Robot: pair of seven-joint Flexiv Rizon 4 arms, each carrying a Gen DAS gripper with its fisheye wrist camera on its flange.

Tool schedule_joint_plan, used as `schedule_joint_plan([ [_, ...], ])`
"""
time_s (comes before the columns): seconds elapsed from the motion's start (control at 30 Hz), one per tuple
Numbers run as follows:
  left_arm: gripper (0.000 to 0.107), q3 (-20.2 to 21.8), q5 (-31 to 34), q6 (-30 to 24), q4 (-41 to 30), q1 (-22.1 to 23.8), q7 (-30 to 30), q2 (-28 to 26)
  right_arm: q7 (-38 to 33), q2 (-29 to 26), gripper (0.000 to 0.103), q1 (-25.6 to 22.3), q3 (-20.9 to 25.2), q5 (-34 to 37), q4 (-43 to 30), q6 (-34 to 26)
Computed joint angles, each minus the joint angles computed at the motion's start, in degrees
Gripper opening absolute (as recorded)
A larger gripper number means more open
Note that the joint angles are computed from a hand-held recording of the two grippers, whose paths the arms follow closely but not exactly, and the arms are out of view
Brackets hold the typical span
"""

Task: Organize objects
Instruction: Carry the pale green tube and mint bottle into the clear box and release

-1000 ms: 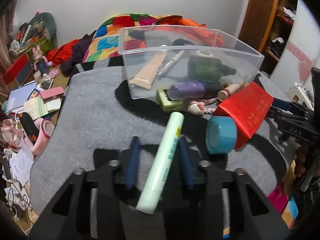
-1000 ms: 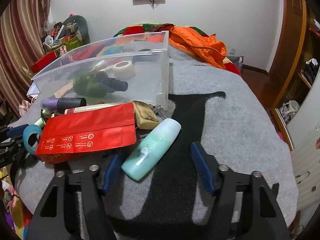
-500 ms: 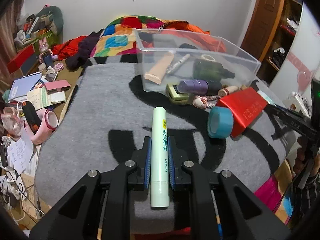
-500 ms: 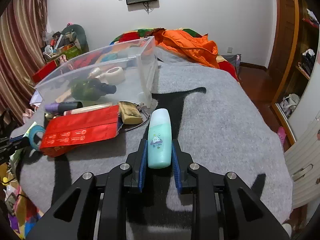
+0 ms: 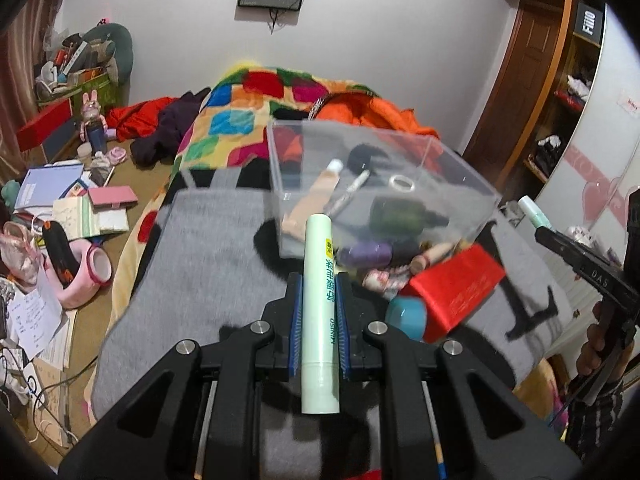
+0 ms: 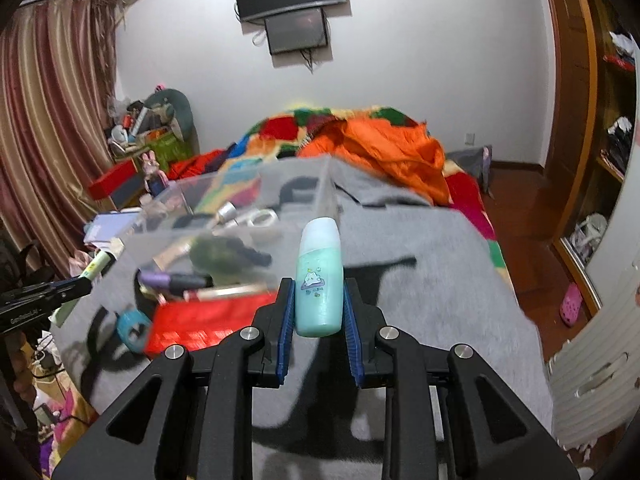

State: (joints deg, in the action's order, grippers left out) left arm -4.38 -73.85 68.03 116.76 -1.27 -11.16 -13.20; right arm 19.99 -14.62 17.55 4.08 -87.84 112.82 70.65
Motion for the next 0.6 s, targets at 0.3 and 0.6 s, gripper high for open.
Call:
schedule_joint_plan([
  [0.3,0.015,-0.89,-1.07,1.12,-3.59,-0.83,-0.97,-0.6,-0.25,-2.79,0.021,-0.08,-1.05,-3.49,-5.94,2.6],
  [0.6,0.015,-2.3,1.94,1.73,-8.66,-0.55,-4.46,-3.59,-4.37,-6.85,0.021,0.55,-2.91,-2.76,-12.51,4.4],
])
